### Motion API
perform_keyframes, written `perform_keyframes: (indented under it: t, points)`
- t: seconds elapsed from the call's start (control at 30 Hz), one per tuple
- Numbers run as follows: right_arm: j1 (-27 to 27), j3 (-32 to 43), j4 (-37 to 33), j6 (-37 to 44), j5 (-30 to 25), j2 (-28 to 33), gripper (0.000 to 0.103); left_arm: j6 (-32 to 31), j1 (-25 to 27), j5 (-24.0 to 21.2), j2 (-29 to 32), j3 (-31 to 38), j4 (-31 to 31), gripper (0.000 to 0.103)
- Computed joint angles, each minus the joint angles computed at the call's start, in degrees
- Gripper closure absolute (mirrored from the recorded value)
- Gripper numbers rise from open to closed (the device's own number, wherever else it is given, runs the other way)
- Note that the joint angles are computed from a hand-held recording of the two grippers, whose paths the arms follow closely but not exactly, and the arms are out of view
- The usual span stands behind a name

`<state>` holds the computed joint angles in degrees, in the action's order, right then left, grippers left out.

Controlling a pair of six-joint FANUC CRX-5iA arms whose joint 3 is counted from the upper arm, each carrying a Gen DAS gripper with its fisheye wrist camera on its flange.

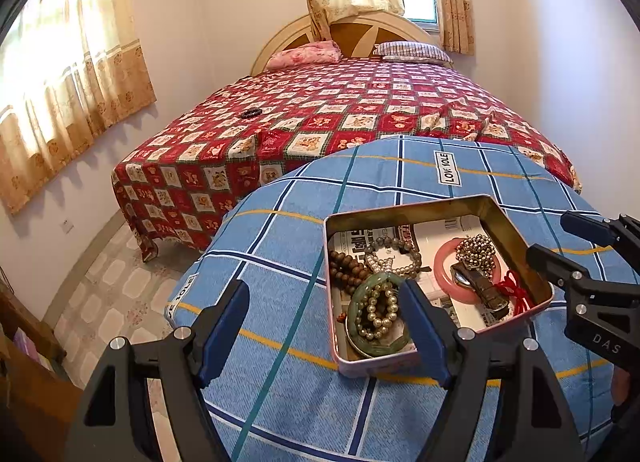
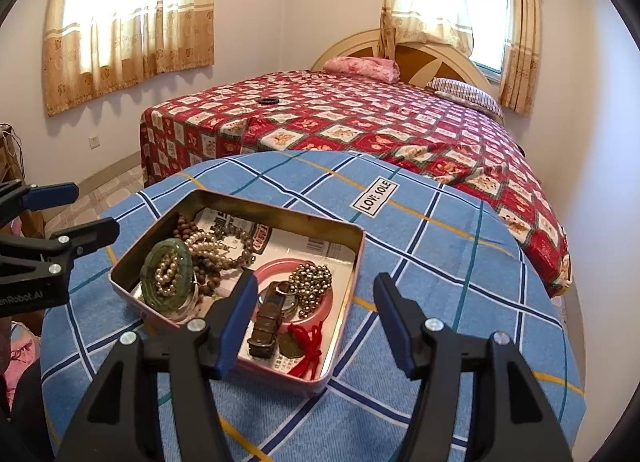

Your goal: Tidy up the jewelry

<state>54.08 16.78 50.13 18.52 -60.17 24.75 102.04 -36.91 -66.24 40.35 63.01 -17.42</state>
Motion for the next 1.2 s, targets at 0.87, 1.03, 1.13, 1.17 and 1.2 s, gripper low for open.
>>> perform_keyframes:
  t: [0.87, 1.03, 1.13, 1.17, 1.2]
  points:
    - [0.43, -0.88, 1.02, -0.65, -0.43, -0.65, 0.034, 0.47, -0.38, 0.92, -1.40, -2.35, -0.28, 0.026]
    - [0.49, -0.80, 1.11, -0.65, -0.63, -0.74, 0.034, 0.21, -0.36, 0.66, -1.05, -1.75, -0.14, 0.026]
    - [0.50, -0.55, 1.15, -0.38, -0.87, -0.82, 0.034, 0.12, -0.43, 0.44, -0.83, -1.25, -0.09, 0.026]
    - [0.49, -0.50, 1.17, -0.31, -0.95, -0.87, 0.034, 0.09, -0.43, 0.50, -0.91, -1.40, -0.03, 0.026]
    - [0.48, -0.44, 1.11, -0.24, -0.95, -0.84, 0.033, 0.04, -0.42, 0.57, -0.99, -1.56, 0.06, 0.026]
